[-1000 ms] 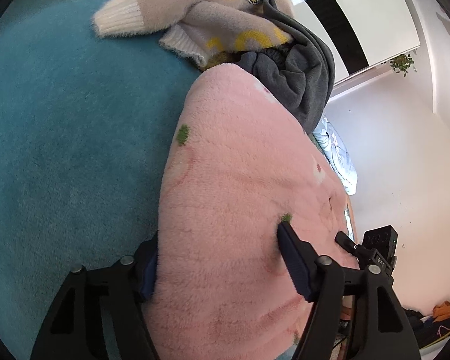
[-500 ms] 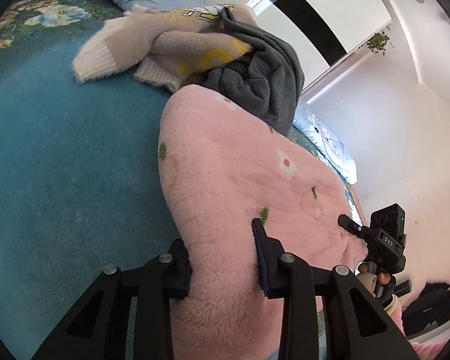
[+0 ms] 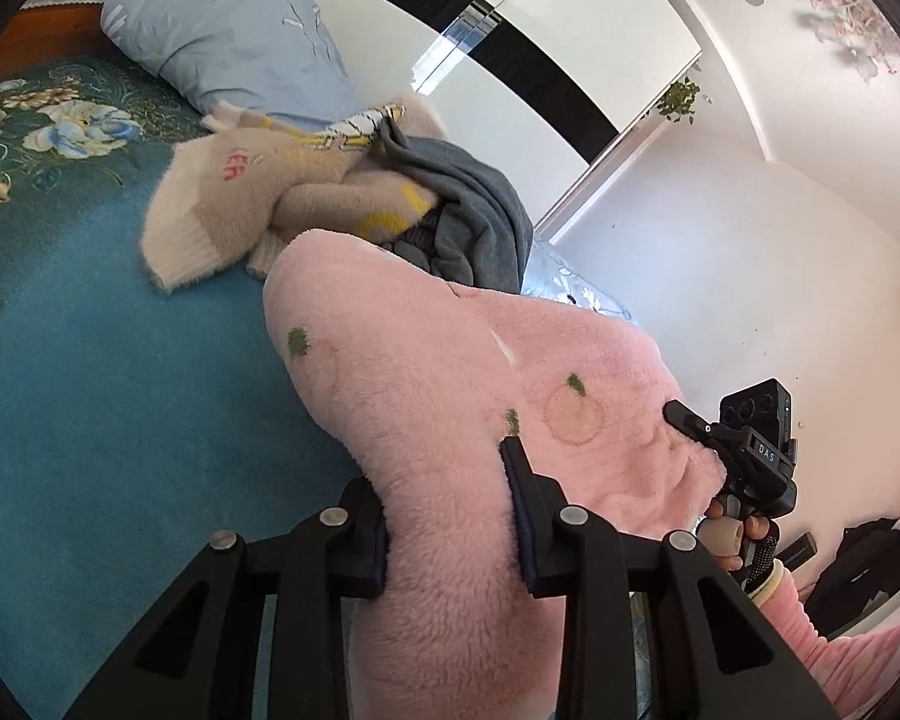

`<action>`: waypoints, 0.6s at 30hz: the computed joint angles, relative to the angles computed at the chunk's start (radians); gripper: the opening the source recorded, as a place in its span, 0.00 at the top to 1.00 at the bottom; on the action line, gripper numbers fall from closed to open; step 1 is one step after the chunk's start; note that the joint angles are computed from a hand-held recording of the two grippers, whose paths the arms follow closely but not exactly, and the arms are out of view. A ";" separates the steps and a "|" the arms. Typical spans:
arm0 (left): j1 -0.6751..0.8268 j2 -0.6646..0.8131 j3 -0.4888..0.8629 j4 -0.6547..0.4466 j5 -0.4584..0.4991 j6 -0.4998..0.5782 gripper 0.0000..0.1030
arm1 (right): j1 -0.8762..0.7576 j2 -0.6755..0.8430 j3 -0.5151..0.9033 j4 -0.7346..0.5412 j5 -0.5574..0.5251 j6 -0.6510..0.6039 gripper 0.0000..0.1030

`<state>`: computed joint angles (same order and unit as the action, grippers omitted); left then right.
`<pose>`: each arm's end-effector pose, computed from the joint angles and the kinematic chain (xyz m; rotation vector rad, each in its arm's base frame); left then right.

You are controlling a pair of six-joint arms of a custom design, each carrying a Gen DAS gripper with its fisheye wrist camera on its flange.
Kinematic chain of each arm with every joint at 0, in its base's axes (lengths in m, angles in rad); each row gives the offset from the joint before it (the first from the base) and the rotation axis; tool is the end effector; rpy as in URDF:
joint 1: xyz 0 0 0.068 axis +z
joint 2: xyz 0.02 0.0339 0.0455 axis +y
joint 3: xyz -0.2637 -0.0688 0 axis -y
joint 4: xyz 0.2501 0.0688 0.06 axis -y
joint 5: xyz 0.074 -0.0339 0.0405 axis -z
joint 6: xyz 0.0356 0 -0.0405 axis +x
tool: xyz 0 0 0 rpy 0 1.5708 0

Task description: Fold clothes

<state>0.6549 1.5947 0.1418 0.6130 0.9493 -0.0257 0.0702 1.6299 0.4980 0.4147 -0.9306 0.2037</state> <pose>0.1592 0.0858 0.0653 -0.3070 2.0857 -0.7658 0.2653 0.0473 0.1132 -0.3461 2.1759 1.2017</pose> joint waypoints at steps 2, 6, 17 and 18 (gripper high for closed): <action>0.129 -0.049 0.057 -0.196 0.074 0.137 0.68 | 0.081 -0.025 0.029 0.005 0.048 0.042 0.57; 0.372 -0.060 0.215 -0.563 0.173 0.434 0.68 | 0.286 0.007 0.169 -0.022 0.183 0.102 0.57; 0.812 0.267 0.616 -0.544 0.224 0.428 0.68 | 0.701 0.607 1.075 -0.263 0.314 0.171 0.57; 0.832 0.296 0.644 -0.506 0.212 0.395 0.68 | 0.728 0.679 1.185 -0.309 0.317 0.167 0.57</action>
<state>1.4869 1.8905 0.7856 0.1071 1.1611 0.3694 0.7980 2.3091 1.6833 0.1057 -0.6138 0.3710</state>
